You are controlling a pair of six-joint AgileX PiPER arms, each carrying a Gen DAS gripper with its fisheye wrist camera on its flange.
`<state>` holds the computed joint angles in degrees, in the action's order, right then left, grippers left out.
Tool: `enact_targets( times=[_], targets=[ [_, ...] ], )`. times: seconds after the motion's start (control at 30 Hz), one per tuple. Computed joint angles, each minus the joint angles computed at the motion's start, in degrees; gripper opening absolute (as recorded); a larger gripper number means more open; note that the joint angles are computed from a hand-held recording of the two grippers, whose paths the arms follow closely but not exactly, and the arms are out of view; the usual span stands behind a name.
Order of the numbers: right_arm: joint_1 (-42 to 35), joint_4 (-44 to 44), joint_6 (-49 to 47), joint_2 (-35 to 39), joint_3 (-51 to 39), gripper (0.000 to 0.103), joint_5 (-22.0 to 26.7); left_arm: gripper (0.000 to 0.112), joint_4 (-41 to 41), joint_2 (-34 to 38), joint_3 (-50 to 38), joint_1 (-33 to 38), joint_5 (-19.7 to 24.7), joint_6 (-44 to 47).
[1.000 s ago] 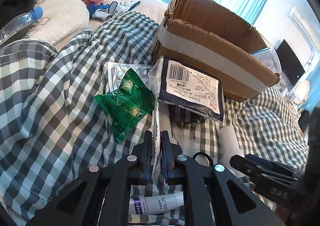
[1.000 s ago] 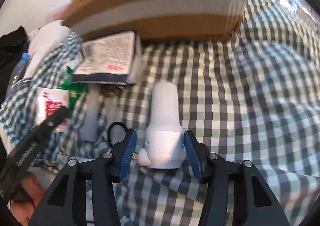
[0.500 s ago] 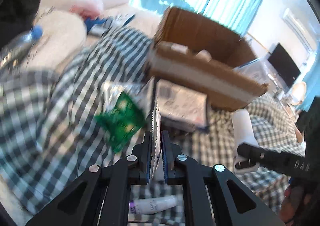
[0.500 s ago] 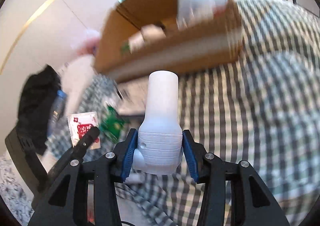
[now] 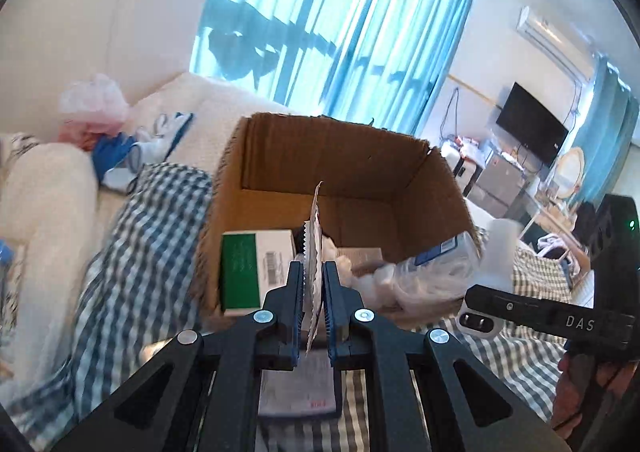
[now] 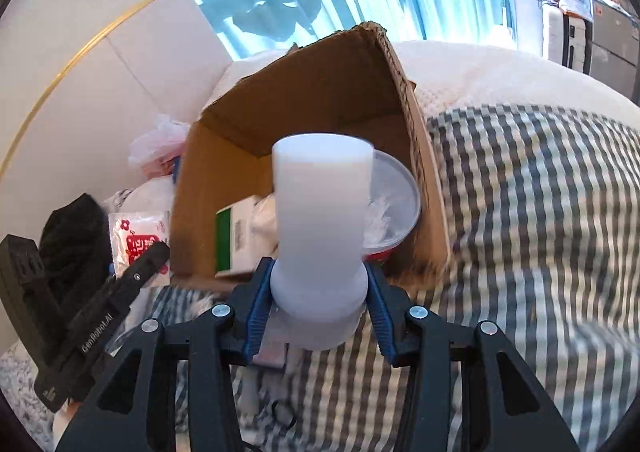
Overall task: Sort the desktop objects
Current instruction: 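Carry the white device and left-held item over the box and release both, then grasp the green snack packet with the left gripper while the right grasps the white-and-navy packet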
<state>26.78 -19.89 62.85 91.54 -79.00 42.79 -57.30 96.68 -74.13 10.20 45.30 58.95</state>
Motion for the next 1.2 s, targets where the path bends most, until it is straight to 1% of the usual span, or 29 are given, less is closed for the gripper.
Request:
enact_targets(
  times=[0.03, 0.07, 0.13, 0.2, 0.27, 0.33, 0.37, 0.4, 0.43, 0.47, 0.5, 0.53, 0.57, 0.6, 0.67, 0.73, 0.77, 0.83, 0.87, 0.9, 0.93, 0.97, 1.03, 1.1, 1.17, 1.2],
  targets=[
    [-1.9, 1.8, -2.8, 0.7, -0.8, 0.043, -0.6, 0.009, 1.2, 1.3, -1.3, -1.4, -1.3, -1.0],
    [-3.0, 1.5, -4.0, 2.1, -2.8, 0.043, 0.2, 0.009, 1.8, 2.8, -2.6, -2.7, -2.4, -1.6],
    [-5.4, 0.8, -6.8, 3.8, -4.5, 0.043, 1.1, 0.009, 3.2, 5.9, -5.9, -4.2, -2.3, -3.9],
    [-9.0, 4.9, -13.3, 6.3, -7.0, 0.043, 0.6, 0.009, 4.2, 8.1, -8.1, -5.5, -2.1, -5.8],
    [-8.8, 2.7, -13.9, 8.8, -10.5, 0.044, 1.6, 0.009, 6.5, 10.7, -11.8, -7.4, -2.8, -7.9],
    [-7.1, -2.3, -11.9, 10.3, -13.1, 0.062, 3.1, 0.01, 9.8, 13.2, -15.9, -9.3, -3.3, -10.8],
    [-6.1, -5.6, -9.9, 9.6, -12.2, 0.071, 1.6, 0.014, 12.6, 14.6, -18.5, -10.4, -3.4, -13.6],
    [-5.4, -8.3, -7.7, 8.4, -10.6, 0.071, 0.2, 0.026, 15.6, 15.5, -20.2, -11.4, -4.0, -16.8],
    [-5.0, -10.5, -6.2, 8.0, -10.4, 0.071, -0.1, 0.037, 18.3, 16.2, -21.6, -12.2, -4.4, -19.7],
    [-4.0, -12.7, -4.5, 7.6, -10.7, 0.071, 1.3, 0.066, 20.6, 16.4, -22.1, -12.8, -5.2, -22.6],
    [-3.2, -13.6, -3.7, 7.3, -11.1, 0.072, 2.6, 0.088, 21.3, 15.7, -21.1, -13.0, -6.5, -24.2],
    [-2.9, -13.3, -3.8, 6.7, -11.0, 0.072, 3.0, 0.093, 20.0, 14.2, -18.8, -12.8, -8.6, -24.1],
    [-2.6, -12.6, -3.4, 5.4, -10.3, 0.072, 2.9, 0.094, 16.3, 12.0, -15.5, -12.0, -10.5, -22.0],
    [-2.3, -12.6, -2.5, 4.9, -10.0, 0.072, 3.1, 0.095, 14.2, 10.7, -14.0, -11.2, -10.1, -20.8],
    [-1.1, -10.9, -2.0, 3.5, -10.9, 0.072, 5.8, 0.095, 14.4, 9.1, -13.3, -9.8, -7.8, -21.6],
    [0.9, -10.8, -0.6, 1.9, -11.8, 0.072, 7.8, 0.095, 17.6, 7.2, -13.7, -8.8, -5.6, -24.4],
    [2.4, -11.0, 0.3, 1.0, -12.5, 0.072, 9.8, 0.095, 19.5, 5.1, -13.2, -7.9, -4.5, -25.5],
    [5.6, -11.9, 1.8, 0.0, -14.4, 0.072, 13.7, 0.095, 20.8, 1.7, -12.4, -6.4, -3.0, -25.7],
    [8.0, -13.2, 3.5, -0.6, -15.2, 0.072, 16.5, 0.096, 21.2, -0.8, -11.6, -5.0, -1.4, -25.2],
    [10.7, -14.5, 5.4, -1.0, -16.3, 0.072, 20.4, 0.1, 21.4, -1.9, -11.8, -4.0, -0.2, -24.7],
    [12.8, -15.4, 6.7, -1.5, -16.5, 0.072, 22.5, 0.101, 21.9, -4.1, -11.6, -2.4, 2.0, -23.9],
    [15.8, -16.3, 8.5, -2.7, -15.8, 0.072, 24.4, 0.103, 21.5, -5.7, -10.9, -1.1, 3.2, -22.8],
    [19.8, -17.7, 11.2, -4.3, -14.0, 0.073, 25.8, 0.103, 20.3, -9.1, -9.1, 2.1, 6.1, -19.2],
    [24.4, -19.5, 15.1, -6.0, -10.5, 0.078, 27.0, 0.103, 20.3, -12.2, -6.9, 5.2, 8.4, -16.0],
    [27.8, -20.9, 19.6, -7.4, -5.9, 0.078, 26.4, 0.103, 19.9, -15.4, -2.4, 8.7, 9.5, -12.8],
    [29.2, -21.4, 22.0, -7.9, -3.3, 0.078, 25.4, 0.103, 19.5, -16.0, -0.9, 10.0, 9.9, -11.5]
  ],
)
